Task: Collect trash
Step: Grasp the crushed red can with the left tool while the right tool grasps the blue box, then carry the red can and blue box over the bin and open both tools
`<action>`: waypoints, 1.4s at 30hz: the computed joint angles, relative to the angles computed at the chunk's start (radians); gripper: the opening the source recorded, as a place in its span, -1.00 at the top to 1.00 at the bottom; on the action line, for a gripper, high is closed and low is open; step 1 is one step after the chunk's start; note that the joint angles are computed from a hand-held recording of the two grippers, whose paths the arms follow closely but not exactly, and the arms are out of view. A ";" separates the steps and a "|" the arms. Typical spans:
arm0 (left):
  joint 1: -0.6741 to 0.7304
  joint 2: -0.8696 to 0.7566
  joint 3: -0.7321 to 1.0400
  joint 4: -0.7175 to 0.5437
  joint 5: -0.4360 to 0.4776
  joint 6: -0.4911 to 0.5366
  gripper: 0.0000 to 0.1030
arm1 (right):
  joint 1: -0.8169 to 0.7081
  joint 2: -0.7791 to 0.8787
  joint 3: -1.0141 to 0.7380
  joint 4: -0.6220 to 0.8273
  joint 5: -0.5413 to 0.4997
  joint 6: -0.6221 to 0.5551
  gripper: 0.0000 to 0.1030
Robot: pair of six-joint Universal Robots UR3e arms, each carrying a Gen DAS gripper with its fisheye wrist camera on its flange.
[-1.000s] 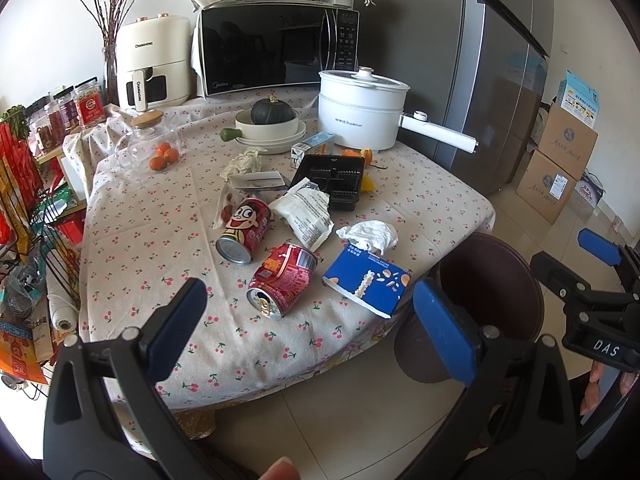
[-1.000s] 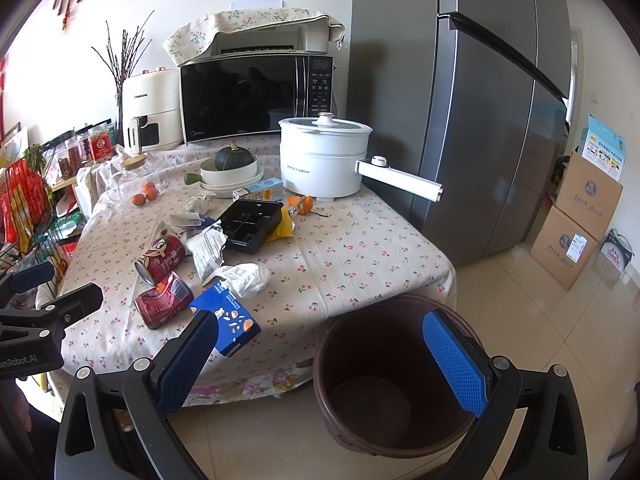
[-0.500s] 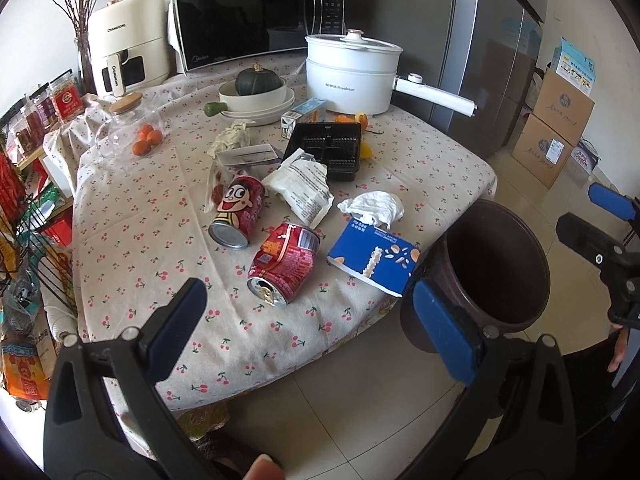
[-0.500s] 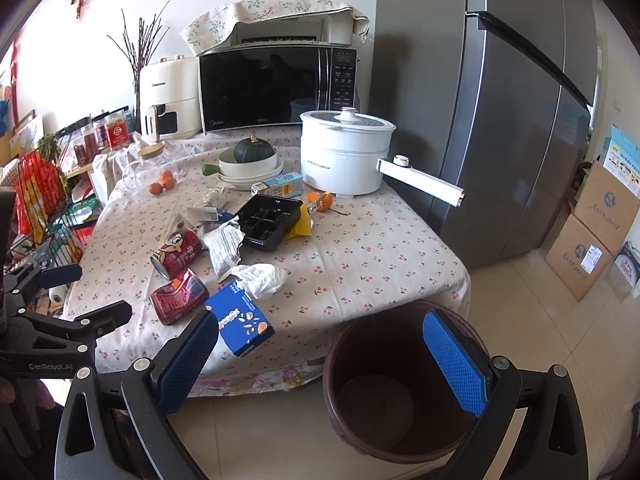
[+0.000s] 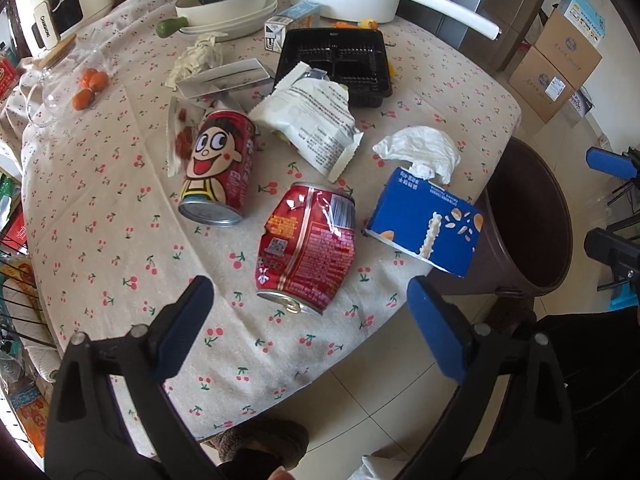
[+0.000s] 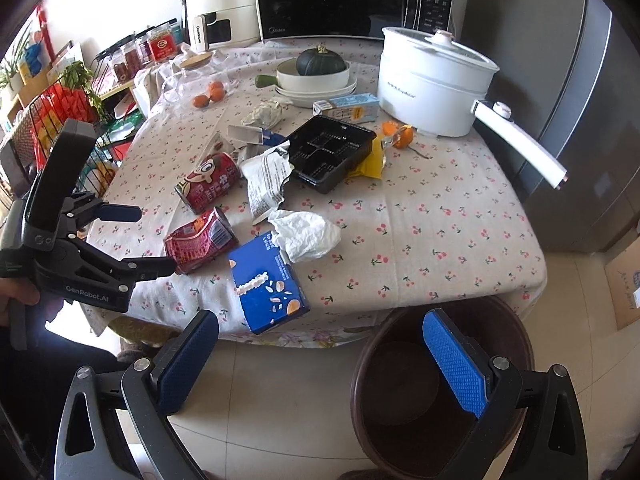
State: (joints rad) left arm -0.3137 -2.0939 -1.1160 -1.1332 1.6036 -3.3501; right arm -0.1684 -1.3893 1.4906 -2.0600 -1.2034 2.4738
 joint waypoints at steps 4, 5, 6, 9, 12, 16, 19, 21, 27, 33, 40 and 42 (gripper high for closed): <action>0.036 -0.067 0.059 -0.047 -0.066 0.044 -0.80 | 0.048 0.111 -0.098 0.120 -0.087 -0.053 -1.00; 0.044 -0.074 0.059 -0.044 -0.083 0.050 -0.80 | 0.063 0.128 -0.108 0.119 -0.108 -0.054 -1.00; 0.052 -0.080 0.061 -0.042 -0.106 0.062 -0.80 | 0.076 0.145 -0.121 0.120 -0.127 -0.054 -1.00; 0.062 -0.116 0.097 -0.063 -0.127 0.082 -0.69 | 0.107 0.185 -0.163 0.145 -0.137 -0.054 -1.00; 0.074 -0.139 0.122 -0.085 -0.162 0.090 -0.41 | 0.140 0.219 -0.189 0.145 -0.159 -0.042 -1.00; 0.079 -0.140 0.120 -0.079 -0.165 0.098 -0.30 | 0.184 0.275 -0.232 0.136 -0.195 -0.009 -1.00; 0.079 -0.105 0.075 -0.048 -0.161 0.103 -0.30 | 0.213 0.327 -0.278 0.141 -0.216 0.024 -1.00; 0.083 -0.069 0.025 -0.020 -0.161 0.100 -0.30 | 0.231 0.364 -0.313 0.145 -0.233 0.045 -1.00; 0.120 0.056 -0.160 0.070 -0.147 0.091 -0.30 | 0.280 0.460 -0.410 0.149 -0.268 0.093 -0.95; 0.163 0.162 -0.326 0.156 -0.140 0.073 -0.30 | 0.305 0.534 -0.530 0.202 -0.238 0.123 -0.32; 0.204 0.261 -0.458 0.223 -0.138 0.060 -0.30 | 0.305 0.512 -0.560 0.197 -0.141 0.140 -0.27; 0.212 0.277 -0.481 0.239 -0.139 0.053 -0.30 | 0.294 0.509 -0.578 0.204 -0.103 0.147 -0.27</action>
State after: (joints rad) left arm -0.1019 -1.8172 -1.5974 -0.8944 1.4646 -3.2974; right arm 0.1254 -0.8804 0.9129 -1.8560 -1.3063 2.6205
